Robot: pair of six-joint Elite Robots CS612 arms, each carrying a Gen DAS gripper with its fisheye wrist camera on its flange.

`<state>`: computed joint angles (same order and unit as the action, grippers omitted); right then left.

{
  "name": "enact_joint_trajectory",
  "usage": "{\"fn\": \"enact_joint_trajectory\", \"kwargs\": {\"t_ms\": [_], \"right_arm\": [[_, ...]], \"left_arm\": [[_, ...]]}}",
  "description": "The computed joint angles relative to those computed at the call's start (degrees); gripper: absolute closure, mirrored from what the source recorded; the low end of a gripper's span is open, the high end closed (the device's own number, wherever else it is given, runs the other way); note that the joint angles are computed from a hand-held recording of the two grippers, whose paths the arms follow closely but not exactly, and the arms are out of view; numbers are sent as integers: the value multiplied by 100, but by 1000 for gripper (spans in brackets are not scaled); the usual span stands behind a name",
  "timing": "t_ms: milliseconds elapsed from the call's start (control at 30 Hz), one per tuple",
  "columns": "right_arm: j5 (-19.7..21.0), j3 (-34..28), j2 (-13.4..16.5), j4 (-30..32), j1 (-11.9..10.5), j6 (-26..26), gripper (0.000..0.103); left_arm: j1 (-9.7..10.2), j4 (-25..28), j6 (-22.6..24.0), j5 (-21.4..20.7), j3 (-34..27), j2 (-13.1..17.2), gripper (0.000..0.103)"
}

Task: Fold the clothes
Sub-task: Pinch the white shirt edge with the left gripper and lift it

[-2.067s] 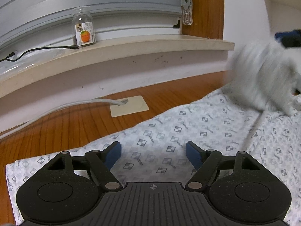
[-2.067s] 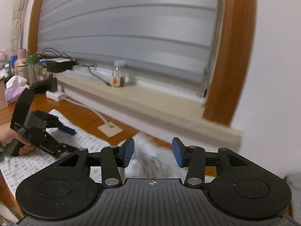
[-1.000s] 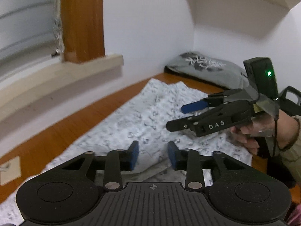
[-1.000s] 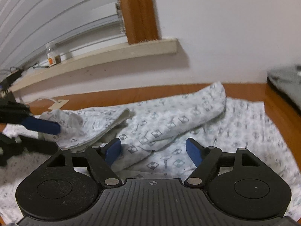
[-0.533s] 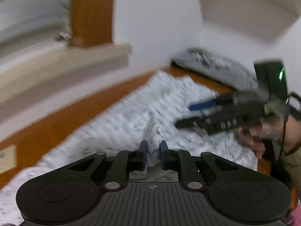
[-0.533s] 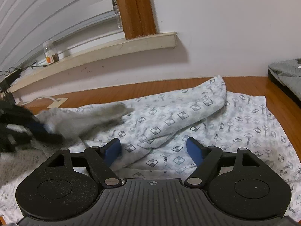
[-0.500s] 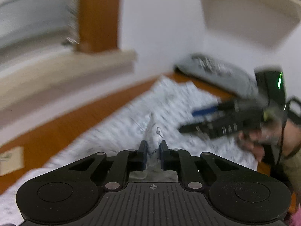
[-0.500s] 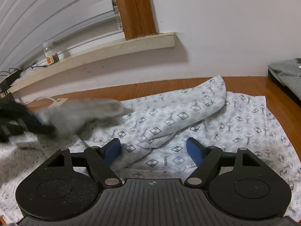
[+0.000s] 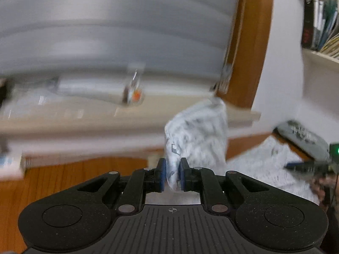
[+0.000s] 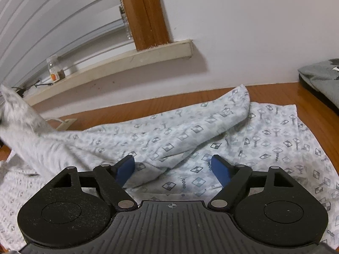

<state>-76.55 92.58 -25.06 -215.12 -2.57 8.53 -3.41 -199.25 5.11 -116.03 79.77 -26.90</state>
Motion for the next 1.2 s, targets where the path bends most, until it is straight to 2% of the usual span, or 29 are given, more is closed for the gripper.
{"fn": "enact_joint_trajectory", "kwargs": {"t_ms": [167,300,433,500,567,600,667,700,767,900,967,1100,1167,1200], "right_arm": [[-42,-12,-7,71,15,-49,24],[-38,-15,-6,79,12,-54,24],[-45,-16,-6,78,14,-47,24],[-33,-12,-4,60,10,-28,24],[-20,-8,-2,43,6,-14,23],[-19,-7,-2,40,6,-12,23],[-30,-5,-5,47,10,-18,23],[-30,-5,-5,47,10,-18,23],[-37,-5,-5,42,9,-12,23],[-58,-4,-3,22,7,11,23],[-68,-3,-2,12,6,22,23],[-88,-3,1,-8,5,44,23],[-99,-2,2,-18,4,55,23],[-105,-4,2,-12,5,53,23]], "left_arm": [[16,389,-92,318,16,120,81],[42,528,-115,521,-229,207,58],[21,937,-125,600,-496,291,49],[13,1271,-84,581,-642,340,49],[1,1373,-3,549,-672,363,50],[-6,1366,28,524,-660,366,55],[-18,1298,105,490,-616,361,81],[-11,1176,90,432,-579,354,98],[13,881,8,317,-476,316,99],[162,300,-191,-48,-10,25,98],[187,361,-101,92,133,-65,98],[187,927,128,494,149,-75,89],[193,1084,79,562,19,7,71],[194,1125,24,571,-70,52,53]]}}
